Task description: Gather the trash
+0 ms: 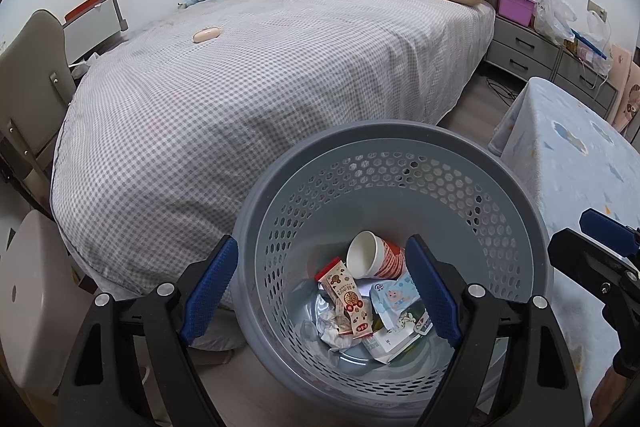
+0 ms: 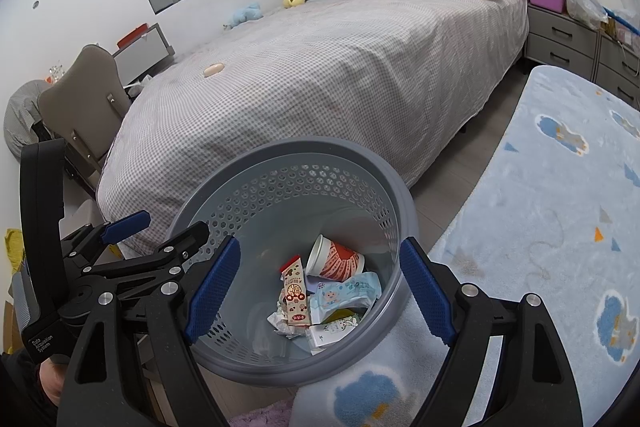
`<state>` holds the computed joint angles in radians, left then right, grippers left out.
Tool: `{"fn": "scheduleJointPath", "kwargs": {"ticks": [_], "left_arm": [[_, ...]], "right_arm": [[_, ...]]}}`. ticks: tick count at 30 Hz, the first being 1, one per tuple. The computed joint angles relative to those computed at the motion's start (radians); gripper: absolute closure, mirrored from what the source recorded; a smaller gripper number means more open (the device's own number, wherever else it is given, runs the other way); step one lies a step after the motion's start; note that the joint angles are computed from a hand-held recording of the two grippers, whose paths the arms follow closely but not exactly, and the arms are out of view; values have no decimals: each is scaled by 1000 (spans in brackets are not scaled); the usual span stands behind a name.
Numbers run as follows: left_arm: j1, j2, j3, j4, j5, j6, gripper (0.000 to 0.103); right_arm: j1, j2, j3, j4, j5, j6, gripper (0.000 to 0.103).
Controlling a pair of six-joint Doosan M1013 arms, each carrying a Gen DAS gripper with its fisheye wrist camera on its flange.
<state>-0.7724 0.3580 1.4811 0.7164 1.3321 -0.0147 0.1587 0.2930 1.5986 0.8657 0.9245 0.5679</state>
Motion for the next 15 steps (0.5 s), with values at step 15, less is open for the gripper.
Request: {"fn": "scheduleJointPath", "kwargs": {"ticks": [15], "left_arm": [[1, -2, 1, -3, -7, -3, 21]], "right_arm": [[1, 0, 0, -1, -1, 0, 23]]}}
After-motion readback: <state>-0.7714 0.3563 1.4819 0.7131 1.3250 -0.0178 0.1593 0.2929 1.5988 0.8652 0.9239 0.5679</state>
